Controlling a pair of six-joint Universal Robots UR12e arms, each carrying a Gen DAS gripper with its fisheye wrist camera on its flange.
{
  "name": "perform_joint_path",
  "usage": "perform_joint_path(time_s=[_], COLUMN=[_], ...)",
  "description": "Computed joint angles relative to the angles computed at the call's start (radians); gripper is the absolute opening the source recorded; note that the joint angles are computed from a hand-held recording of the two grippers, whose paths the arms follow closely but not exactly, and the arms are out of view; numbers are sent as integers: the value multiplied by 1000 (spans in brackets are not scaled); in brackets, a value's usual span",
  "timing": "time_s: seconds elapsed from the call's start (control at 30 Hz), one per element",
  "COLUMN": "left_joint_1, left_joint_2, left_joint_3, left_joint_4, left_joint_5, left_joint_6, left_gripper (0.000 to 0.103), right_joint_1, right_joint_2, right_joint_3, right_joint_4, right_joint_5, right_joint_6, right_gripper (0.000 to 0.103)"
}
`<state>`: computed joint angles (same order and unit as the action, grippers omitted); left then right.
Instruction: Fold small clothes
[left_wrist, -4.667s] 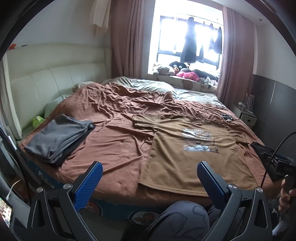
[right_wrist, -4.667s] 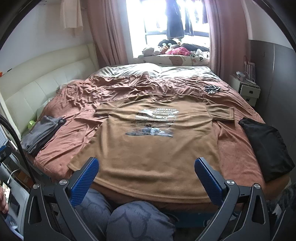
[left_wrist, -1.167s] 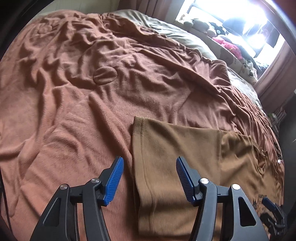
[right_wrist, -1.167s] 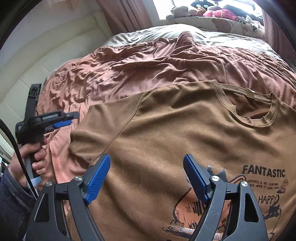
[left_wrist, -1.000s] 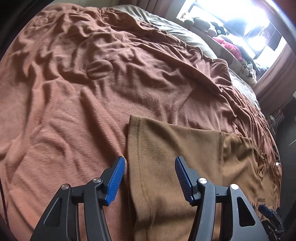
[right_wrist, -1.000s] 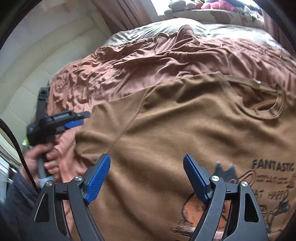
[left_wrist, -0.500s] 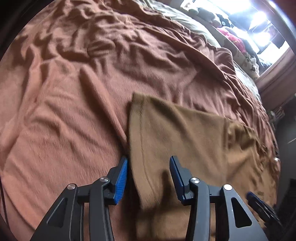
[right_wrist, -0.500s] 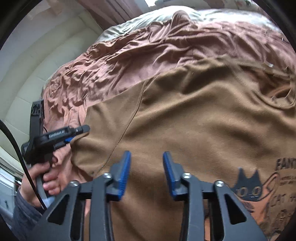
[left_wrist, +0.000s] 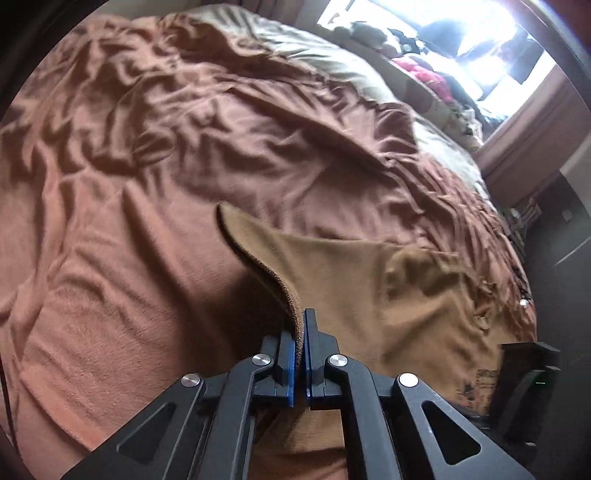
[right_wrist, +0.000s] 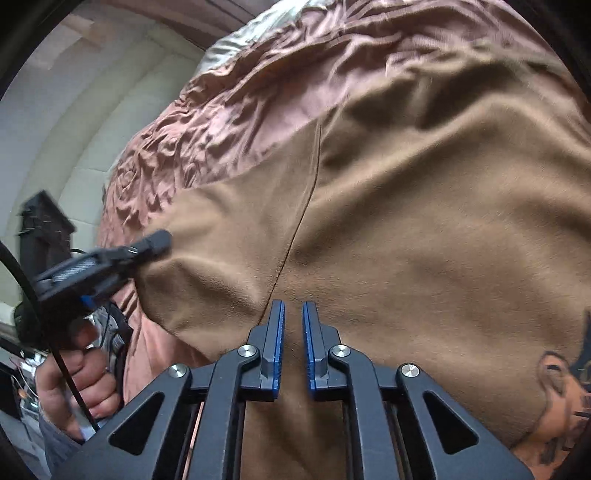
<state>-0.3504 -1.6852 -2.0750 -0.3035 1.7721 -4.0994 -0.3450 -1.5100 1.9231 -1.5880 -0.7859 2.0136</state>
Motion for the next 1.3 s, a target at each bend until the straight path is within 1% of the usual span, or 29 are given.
perform_joint_path(time_s=[0.07,0.13,0.2,0.27,0.3,0.43,0.57,0.6,0.67,0.7,0.73,0.77,0.8,0.87,0.93,1.0,1.03,1.07,1.1,1.13,1.17,1.2,1.27,1.3], left_joint_1=[-11,-25,-32,-41,-47,-68,-84,-87,-94,-97,-100,-103,-107,-114,-119,-119,-120,-120,-120,-120,-120,-120,-121,-119], left_joint_2=[-3,-11,-15,-23,-28,-47,-71,-77,-90,-98,-105,-113,-121,-137,-150,-166,-170,-174,-174,-173,-169,-165,-157,-151], left_joint_3=[17,41,57,81,91,131,169,177,194,203,209,218,228,245,261,278,282,287,287,283,274,269,259,250], left_joint_4=[22,18,34,28,27,14,-18,-25,-37,-37,-38,-42,-48,-55,-65,-75,-78,-84,-82,-70,-47,-38,-23,-9], left_joint_5=[-2,16,0,-7,-9,-20,-28,-28,-29,-34,-39,-42,-43,-53,-61,-103,-111,-124,-126,-125,-117,-105,-74,-68], left_joint_6=[18,34,44,54,61,90,108,112,121,125,128,132,137,148,159,193,199,206,204,199,188,178,161,158], left_gripper=[3,3,2,3,3,3,3,3,3,3,3,3,3,3,3,3,3,6,13,17,30,41,46,46], right_joint_1=[9,14,10,-3,-17,-55,-86,-91,-105,-109,-117,-124,-133,-146,-159,-171,-178,-182,-186,-189,-192,-194,-194,-195], right_joint_2=[6,10,19,21,19,11,-4,-8,-15,-19,-26,-30,-30,-26,-17,-10,-6,-1,0,4,3,4,2,0], right_joint_3=[4,-3,-26,-39,-44,-49,-45,-45,-43,-40,-35,-34,-36,-40,-44,-47,-53,-55,-55,-57,-57,-60,-60,-59], right_joint_4=[-22,-22,27,52,58,51,13,12,16,0,-10,-19,-14,-4,-13,-22,-17,-22,-24,-23,-14,-4,-1,-1], right_joint_5=[0,-4,-3,13,21,36,24,24,26,28,32,43,48,48,54,58,57,56,56,54,52,50,48,48], right_joint_6=[26,37,40,27,13,-1,-11,-22,-72,-76,-80,-77,-83,-81,-41,-18,-19,-13,-9,-3,-7,-14,-24,-28], right_gripper=[3,3,3,3,3,4,5,8,19,35,52,58,62,62,62,62,62,62,62,62,62,62,62,62])
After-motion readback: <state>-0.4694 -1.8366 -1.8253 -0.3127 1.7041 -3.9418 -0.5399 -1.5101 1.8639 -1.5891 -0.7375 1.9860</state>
